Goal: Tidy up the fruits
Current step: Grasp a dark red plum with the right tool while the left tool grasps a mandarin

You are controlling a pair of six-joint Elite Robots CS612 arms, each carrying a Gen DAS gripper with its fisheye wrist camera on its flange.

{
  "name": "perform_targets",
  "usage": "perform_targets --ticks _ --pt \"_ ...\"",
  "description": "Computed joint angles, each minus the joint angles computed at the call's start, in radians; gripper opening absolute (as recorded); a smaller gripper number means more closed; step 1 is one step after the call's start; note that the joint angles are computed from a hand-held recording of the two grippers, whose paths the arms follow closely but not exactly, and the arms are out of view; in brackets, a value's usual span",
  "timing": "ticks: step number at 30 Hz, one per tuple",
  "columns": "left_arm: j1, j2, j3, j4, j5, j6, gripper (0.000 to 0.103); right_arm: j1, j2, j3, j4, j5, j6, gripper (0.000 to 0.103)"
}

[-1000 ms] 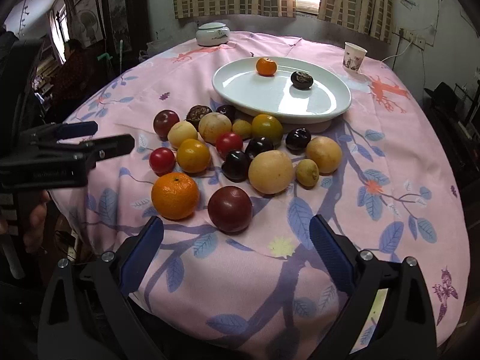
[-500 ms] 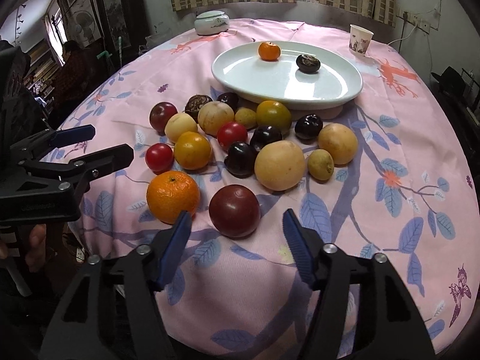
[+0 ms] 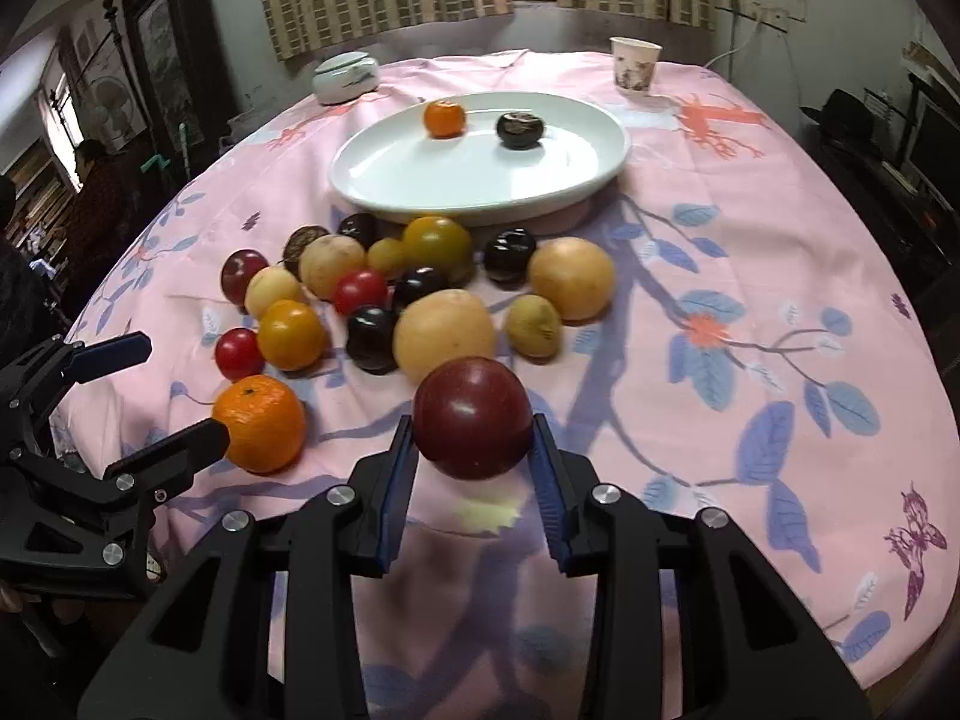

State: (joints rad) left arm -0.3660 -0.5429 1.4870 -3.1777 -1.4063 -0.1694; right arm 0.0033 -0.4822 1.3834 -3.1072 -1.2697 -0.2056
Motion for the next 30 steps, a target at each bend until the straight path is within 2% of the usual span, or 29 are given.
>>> perform_targets --ticks 1,3,6,7,9,12,18,30 --pt "-0.004 0.004 -0.008 0.014 -0.003 0.003 0.097 -0.006 -0.001 0.006 -0.009 -0.005 0.009 0.038" --pt "-0.013 0.012 -0.024 0.047 -0.001 0.017 0.089 -0.018 -0.003 0.016 -0.014 0.005 0.024 0.038" --pt "-0.015 0.026 -0.056 0.116 -0.019 0.008 0.066 -0.034 -0.002 0.025 -0.019 0.031 0.035 0.038" --pt "-0.012 0.031 -0.068 0.143 -0.041 -0.004 0.047 -0.039 -0.003 0.029 -0.024 0.039 0.035 0.038" --pt "-0.012 0.038 -0.075 0.136 -0.04 -0.026 0.046 -0.045 -0.002 0.033 -0.035 0.055 0.045 0.038" --pt "-0.007 0.033 -0.069 0.126 -0.077 -0.036 0.045 -0.046 -0.001 0.035 -0.031 0.069 0.036 0.038" --pt "-0.011 0.019 -0.052 0.079 -0.053 -0.019 0.044 -0.045 -0.001 0.034 -0.022 0.105 0.027 0.038" --pt "0.02 -0.001 -0.052 0.04 -0.092 -0.022 0.044 -0.03 -0.002 -0.001 0.025 0.121 0.012 0.038"
